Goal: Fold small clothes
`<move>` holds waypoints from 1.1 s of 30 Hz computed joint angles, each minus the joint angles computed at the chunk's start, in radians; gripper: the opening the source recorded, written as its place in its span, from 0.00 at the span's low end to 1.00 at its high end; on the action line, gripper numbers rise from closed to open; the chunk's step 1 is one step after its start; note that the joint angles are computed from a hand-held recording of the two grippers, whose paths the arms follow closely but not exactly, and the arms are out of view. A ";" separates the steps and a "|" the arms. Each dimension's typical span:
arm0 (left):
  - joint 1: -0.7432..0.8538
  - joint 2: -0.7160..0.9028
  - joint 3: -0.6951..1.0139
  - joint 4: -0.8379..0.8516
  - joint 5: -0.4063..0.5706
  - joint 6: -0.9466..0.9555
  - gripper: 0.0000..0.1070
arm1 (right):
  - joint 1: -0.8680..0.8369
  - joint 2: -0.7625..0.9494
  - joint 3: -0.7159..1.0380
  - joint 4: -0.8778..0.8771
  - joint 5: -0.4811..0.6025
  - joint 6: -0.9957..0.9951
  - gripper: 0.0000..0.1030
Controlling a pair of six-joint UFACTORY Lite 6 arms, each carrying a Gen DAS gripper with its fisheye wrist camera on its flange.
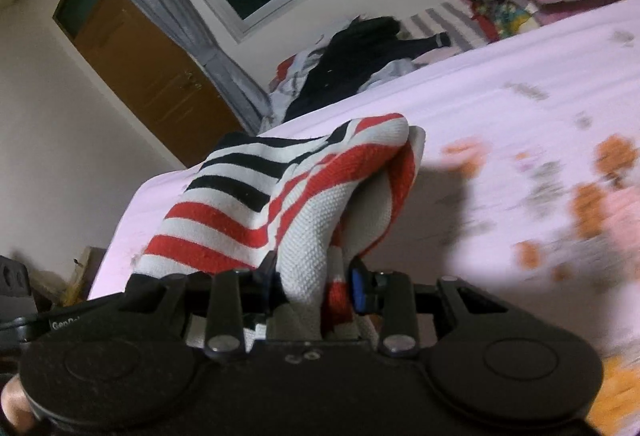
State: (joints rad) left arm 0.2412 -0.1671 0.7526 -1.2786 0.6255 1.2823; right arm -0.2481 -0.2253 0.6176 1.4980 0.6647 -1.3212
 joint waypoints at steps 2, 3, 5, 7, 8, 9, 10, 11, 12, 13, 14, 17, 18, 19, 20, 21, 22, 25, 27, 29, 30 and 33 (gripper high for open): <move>0.102 0.040 0.019 0.003 0.054 0.064 0.43 | 0.135 0.035 0.010 0.106 -0.084 -0.031 0.33; 0.154 0.071 0.031 -0.002 0.080 0.107 0.43 | 0.189 0.059 0.021 0.164 -0.116 -0.060 0.33; 0.236 0.142 0.064 -0.013 0.123 0.175 0.43 | 0.285 0.121 0.049 0.287 -0.168 -0.133 0.33; 0.298 0.214 0.099 -0.025 0.159 0.244 0.43 | 0.360 0.181 0.077 0.407 -0.205 -0.211 0.33; 0.329 0.251 0.119 -0.027 0.172 0.278 0.43 | 0.404 0.207 0.089 0.474 -0.228 -0.257 0.33; 0.356 0.290 0.142 -0.031 0.183 0.308 0.43 | 0.430 0.223 0.092 0.523 -0.241 -0.299 0.33; 0.374 0.317 0.154 -0.038 0.192 0.330 0.43 | 0.454 0.245 0.102 0.571 -0.250 -0.340 0.33; 0.390 0.342 0.162 -0.048 0.197 0.357 0.43 | 0.475 0.273 0.114 0.623 -0.259 -0.383 0.33; 0.404 0.366 0.167 -0.065 0.194 0.396 0.43 | 0.496 0.290 0.120 0.670 -0.268 -0.418 0.33; 0.419 0.393 0.171 -0.079 0.190 0.435 0.43 | 0.510 0.315 0.130 0.705 -0.272 -0.444 0.33; 0.427 0.421 0.181 -0.083 0.183 0.456 0.43 | 0.517 0.338 0.137 0.726 -0.274 -0.463 0.33; 0.462 0.496 0.191 -0.110 0.182 0.528 0.46 | 0.513 0.391 0.143 0.765 -0.273 -0.494 0.36; 0.467 0.501 0.184 -0.120 0.188 0.548 0.46 | 0.508 0.395 0.136 0.771 -0.279 -0.502 0.38; 0.464 0.496 0.178 -0.125 0.184 0.557 0.46 | 0.506 0.392 0.131 0.784 -0.290 -0.514 0.41; 0.453 0.489 0.176 -0.129 0.173 0.556 0.46 | 0.501 0.383 0.125 0.780 -0.300 -0.505 0.42; 0.444 0.481 0.176 -0.126 0.159 0.543 0.46 | 0.506 0.365 0.119 0.781 -0.315 -0.486 0.42; 0.440 0.470 0.178 -0.116 0.153 0.522 0.46 | 0.502 0.347 0.104 0.793 -0.315 -0.482 0.43; 0.466 0.397 0.134 -0.103 0.164 0.511 0.46 | 0.465 0.306 0.094 0.736 -0.294 -0.402 0.50; 0.501 0.357 0.105 -0.099 0.199 0.536 0.46 | 0.438 0.329 0.129 0.634 -0.269 -0.299 0.52; 0.532 0.346 0.098 -0.078 0.223 0.538 0.46 | 0.448 0.344 0.149 0.675 -0.292 -0.335 0.41; 0.541 0.348 0.098 -0.065 0.228 0.531 0.46 | 0.452 0.361 0.167 0.665 -0.300 -0.324 0.35; 0.535 0.382 0.112 -0.070 0.204 0.535 0.46 | 0.471 0.412 0.215 0.678 -0.321 -0.334 0.29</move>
State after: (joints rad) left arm 0.7765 0.2148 0.8648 -1.3483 0.8298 1.8171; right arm 0.2233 0.1865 0.8325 2.1765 0.3436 -1.6548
